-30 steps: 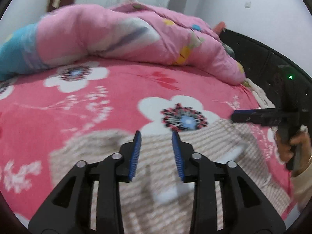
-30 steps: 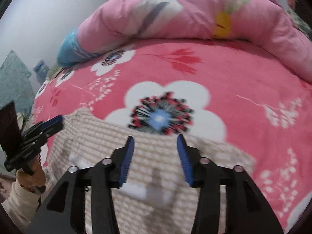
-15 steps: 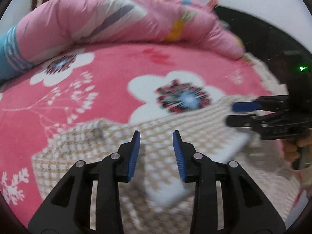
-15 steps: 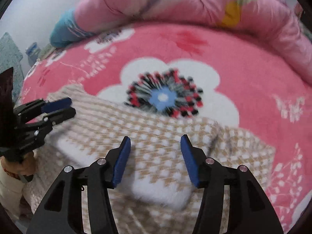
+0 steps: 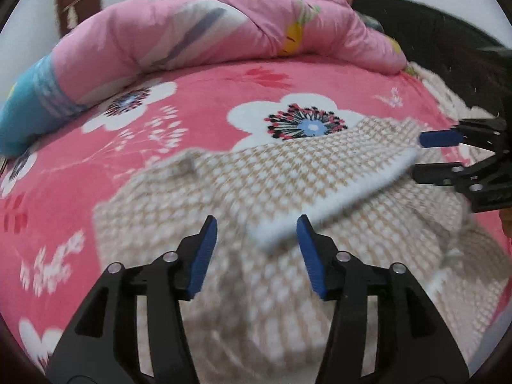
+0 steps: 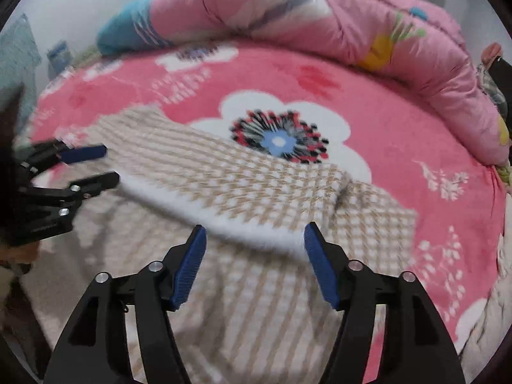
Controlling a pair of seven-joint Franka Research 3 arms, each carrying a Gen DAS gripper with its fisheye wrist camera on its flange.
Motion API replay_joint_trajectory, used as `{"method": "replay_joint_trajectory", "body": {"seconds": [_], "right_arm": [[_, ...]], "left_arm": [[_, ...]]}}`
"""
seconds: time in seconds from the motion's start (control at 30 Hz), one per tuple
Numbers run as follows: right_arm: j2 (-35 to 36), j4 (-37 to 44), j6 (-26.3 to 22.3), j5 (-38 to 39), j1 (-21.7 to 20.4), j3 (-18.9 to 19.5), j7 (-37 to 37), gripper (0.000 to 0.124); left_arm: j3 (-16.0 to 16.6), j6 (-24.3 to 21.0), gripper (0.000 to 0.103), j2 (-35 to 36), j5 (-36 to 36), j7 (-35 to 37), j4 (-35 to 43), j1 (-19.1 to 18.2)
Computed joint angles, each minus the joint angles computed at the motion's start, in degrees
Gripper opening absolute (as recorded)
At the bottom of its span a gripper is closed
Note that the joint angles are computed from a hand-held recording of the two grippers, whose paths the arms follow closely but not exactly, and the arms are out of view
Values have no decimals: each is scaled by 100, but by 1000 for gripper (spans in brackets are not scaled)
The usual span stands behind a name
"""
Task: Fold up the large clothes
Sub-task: 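Open the right gripper and lay the sleeve flat on the cardigan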
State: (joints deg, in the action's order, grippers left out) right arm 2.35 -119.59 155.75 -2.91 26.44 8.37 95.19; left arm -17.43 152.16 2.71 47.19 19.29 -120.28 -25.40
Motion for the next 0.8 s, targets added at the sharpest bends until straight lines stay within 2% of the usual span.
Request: {"method": "replay_joint_trajectory", "body": {"seconds": [0.07, 0.17, 0.2, 0.27, 0.4, 0.43, 0.47, 0.5, 0.53, 0.6, 0.67, 0.7, 0.73, 0.8], "right_arm": [[-461, -429, 264, 268, 26, 60, -226, 85], [-1031, -1040, 573, 646, 96, 189, -423, 91], [-1174, -1225, 664, 785, 135, 228, -443, 93], [-1451, -1685, 880, 1153, 276, 299, -488, 93], [-1581, -2337, 1379, 883, 173, 779, 145, 93], [-1608, -2444, 1418, 649, -7, 1010, 460, 93], [-1611, -2487, 1325, 22, -322, 1324, 1137, 93], [-1631, -2510, 1250, -233, -437, 1455, 1439, 93], [-1675, -2578, 1300, -86, -351, 1412, 1398, 93], [-1819, -2717, 1506, 244, 35, 1063, 1258, 93], [-2001, -2773, 1583, 158, -87, 1170, 1431, 93], [-2052, -2768, 1575, -9, -282, 1340, 1592, 93], [-2098, -2760, 1527, -275, -535, 1571, 1859, 93], [-2058, -2778, 1517, -348, -555, 1599, 1952, 93]], "left_arm": [[-39, 67, 70, -472, 119, -438, -449, -7], [-286, -111, 84, -1308, 209, -1116, -1168, 37], [-414, -268, 85, -1643, 176, -1377, -1448, 40], [-666, -622, 86, -2159, 12, -1774, -1864, 27], [-1062, -1017, 86, -2899, -400, -2597, -2557, -79], [-1135, -1038, 86, -3015, -460, -2768, -2683, -112], [-1209, -1003, 86, -3157, -530, -3008, -2860, -163], [-1266, -932, 86, -3287, -620, -3266, -3035, -217], [-1292, -818, 86, -3387, -691, -3470, -3183, -263], [-1341, -543, 86, -3570, -678, -3768, -3428, -259], [-1489, -445, 85, -3686, -551, -3993, -3526, -172], [-1558, -387, 85, -3737, -452, -4103, -3566, -111], [-1631, -271, 81, -3781, -310, -4254, -3601, -15], [-1708, 16, 75, -3827, -103, -4530, -3684, 130]]}}
